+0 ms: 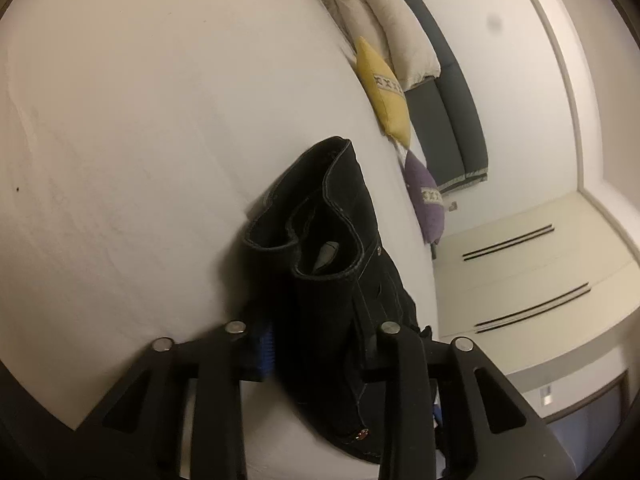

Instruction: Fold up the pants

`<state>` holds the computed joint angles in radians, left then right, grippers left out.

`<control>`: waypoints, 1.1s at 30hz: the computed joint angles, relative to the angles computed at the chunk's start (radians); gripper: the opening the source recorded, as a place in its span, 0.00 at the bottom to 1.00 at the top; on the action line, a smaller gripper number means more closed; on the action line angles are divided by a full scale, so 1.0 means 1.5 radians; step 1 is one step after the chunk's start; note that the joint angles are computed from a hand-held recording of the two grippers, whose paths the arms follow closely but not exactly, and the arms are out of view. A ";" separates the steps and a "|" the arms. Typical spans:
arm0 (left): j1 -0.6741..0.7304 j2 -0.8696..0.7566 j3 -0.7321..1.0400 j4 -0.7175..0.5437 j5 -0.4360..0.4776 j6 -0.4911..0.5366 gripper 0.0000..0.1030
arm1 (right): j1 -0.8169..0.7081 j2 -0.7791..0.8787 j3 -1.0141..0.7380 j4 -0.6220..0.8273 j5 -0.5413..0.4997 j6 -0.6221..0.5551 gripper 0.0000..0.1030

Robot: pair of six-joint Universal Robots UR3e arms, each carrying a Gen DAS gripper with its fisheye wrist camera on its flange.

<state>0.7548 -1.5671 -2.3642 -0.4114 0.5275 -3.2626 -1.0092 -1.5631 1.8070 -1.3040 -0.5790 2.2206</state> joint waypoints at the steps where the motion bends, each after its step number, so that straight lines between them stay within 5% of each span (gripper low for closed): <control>1: -0.003 -0.002 0.003 0.001 0.003 0.000 0.22 | 0.007 0.007 0.002 -0.019 -0.003 0.013 0.49; 7: 0.000 0.013 0.004 -0.010 -0.011 0.008 0.12 | 0.058 0.019 0.036 -0.177 -0.065 0.105 0.47; 16: -0.008 0.040 0.011 -0.010 -0.008 -0.003 0.12 | 0.117 0.047 -0.067 -0.046 -0.003 0.051 0.47; 19: -0.001 0.055 0.011 -0.039 -0.009 0.011 0.12 | 0.184 0.108 -0.119 -0.077 0.003 0.088 0.47; 21: -0.012 0.033 0.015 -0.004 -0.005 -0.008 0.12 | 0.222 0.161 -0.127 -0.172 -0.026 0.180 0.46; 23: -0.018 0.026 0.017 0.010 -0.002 -0.014 0.12 | 0.242 0.215 -0.123 -0.256 -0.056 0.257 0.15; 24: -0.020 0.029 0.019 0.008 -0.001 -0.012 0.12 | 0.236 0.228 -0.111 -0.291 -0.055 0.281 0.10; 33: -0.027 0.094 0.036 -0.046 -0.003 0.025 0.12 | 0.239 0.218 -0.093 -0.310 -0.060 0.261 0.09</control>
